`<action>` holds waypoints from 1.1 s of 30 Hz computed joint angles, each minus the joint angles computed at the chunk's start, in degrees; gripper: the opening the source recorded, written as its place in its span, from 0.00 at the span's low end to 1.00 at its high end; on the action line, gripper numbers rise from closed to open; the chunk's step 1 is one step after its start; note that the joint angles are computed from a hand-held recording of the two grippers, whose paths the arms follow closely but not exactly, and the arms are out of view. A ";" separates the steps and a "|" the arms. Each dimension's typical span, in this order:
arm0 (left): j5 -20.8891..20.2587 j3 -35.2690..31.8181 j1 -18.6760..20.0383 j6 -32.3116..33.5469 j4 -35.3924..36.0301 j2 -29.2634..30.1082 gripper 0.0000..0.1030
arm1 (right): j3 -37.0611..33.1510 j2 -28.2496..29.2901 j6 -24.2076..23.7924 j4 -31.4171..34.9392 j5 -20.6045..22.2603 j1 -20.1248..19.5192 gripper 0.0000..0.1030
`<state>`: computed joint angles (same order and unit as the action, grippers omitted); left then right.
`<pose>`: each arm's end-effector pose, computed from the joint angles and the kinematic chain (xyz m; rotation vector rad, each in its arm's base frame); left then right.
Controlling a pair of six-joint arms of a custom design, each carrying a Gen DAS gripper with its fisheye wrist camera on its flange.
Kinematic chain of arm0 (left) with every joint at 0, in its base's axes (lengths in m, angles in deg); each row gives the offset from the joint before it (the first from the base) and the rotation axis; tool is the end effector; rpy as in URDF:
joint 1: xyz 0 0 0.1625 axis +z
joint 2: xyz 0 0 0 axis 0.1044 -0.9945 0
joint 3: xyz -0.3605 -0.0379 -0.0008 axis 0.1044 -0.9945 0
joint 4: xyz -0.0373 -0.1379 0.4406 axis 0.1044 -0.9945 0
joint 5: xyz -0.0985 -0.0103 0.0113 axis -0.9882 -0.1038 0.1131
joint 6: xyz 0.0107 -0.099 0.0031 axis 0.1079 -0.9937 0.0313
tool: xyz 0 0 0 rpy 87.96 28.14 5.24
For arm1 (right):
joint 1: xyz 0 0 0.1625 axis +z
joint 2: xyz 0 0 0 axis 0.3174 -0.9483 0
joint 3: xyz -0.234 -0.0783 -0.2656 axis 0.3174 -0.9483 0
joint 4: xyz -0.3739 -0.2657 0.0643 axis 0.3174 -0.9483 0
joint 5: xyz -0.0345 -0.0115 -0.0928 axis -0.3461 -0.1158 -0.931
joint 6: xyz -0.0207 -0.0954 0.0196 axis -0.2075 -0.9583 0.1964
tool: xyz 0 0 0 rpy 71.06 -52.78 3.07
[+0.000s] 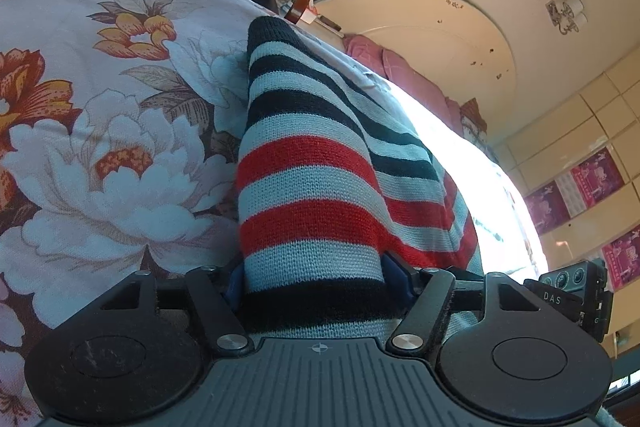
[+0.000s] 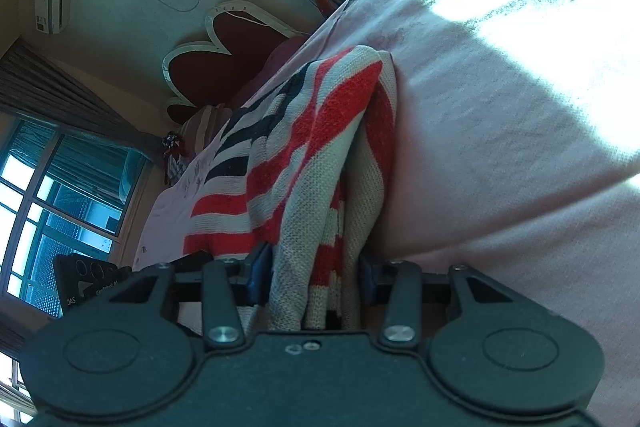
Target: Fold small clothes
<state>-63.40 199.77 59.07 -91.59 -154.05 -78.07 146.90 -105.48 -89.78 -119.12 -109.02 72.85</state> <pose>-0.0707 -0.5805 0.2360 -0.2038 2.7386 -1.1629 0.1725 -0.6716 0.1492 -0.4971 2.8743 -0.2778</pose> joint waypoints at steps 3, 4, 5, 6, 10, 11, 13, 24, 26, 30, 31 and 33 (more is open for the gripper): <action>0.43 0.30 -0.29 -0.05 -0.46 -0.07 0.57 | 0.75 -0.12 -0.36 -1.75 -0.57 0.40 0.37; 0.66 0.60 -0.52 -0.29 -0.51 -0.38 0.56 | 1.38 -0.52 -0.80 -2.40 -0.82 0.55 0.37; 0.98 0.74 -0.82 -0.23 -0.55 -0.54 0.55 | 1.87 -0.84 -1.19 -3.00 -0.96 0.74 0.35; 1.46 1.05 -1.22 -0.18 -0.76 -0.79 0.53 | 2.42 -1.26 -1.50 -3.53 -0.84 0.85 0.34; 3.03 1.68 -2.89 0.43 -0.65 -1.64 0.52 | 4.39 -3.12 -1.94 -5.75 0.52 1.34 0.32; 3.00 1.86 -3.16 0.50 -0.58 -1.96 0.52 | 4.68 -3.47 -2.22 -6.20 0.31 1.72 0.32; 3.16 2.19 -3.85 0.75 -0.29 -2.49 0.51 | 5.21 -4.09 -3.31 -7.02 -0.57 2.58 0.32; 1.27 4.33 -5.92 3.86 -1.29 -6.06 0.51 | 7.68 -7.67 -4.39 -9.64 -3.60 5.53 0.32; 0.69 5.17 -5.96 4.72 -0.80 -8.00 0.51 | 8.59 -8.16 -4.03 -10.84 -4.18 6.29 0.32; 0.21 7.32 -5.89 5.98 1.74 -13.25 0.51 | 10.24 -8.12 -2.41 -13.69 -5.58 8.66 0.32; 0.12 7.90 -5.77 6.33 2.64 -14.83 0.51 | 10.71 -7.96 -1.95 -14.53 -5.95 9.42 0.32; 0.08 9.20 -5.57 6.95 4.69 -18.41 0.51 | 11.53 -7.48 -1.08 -16.11 -6.73 10.97 0.32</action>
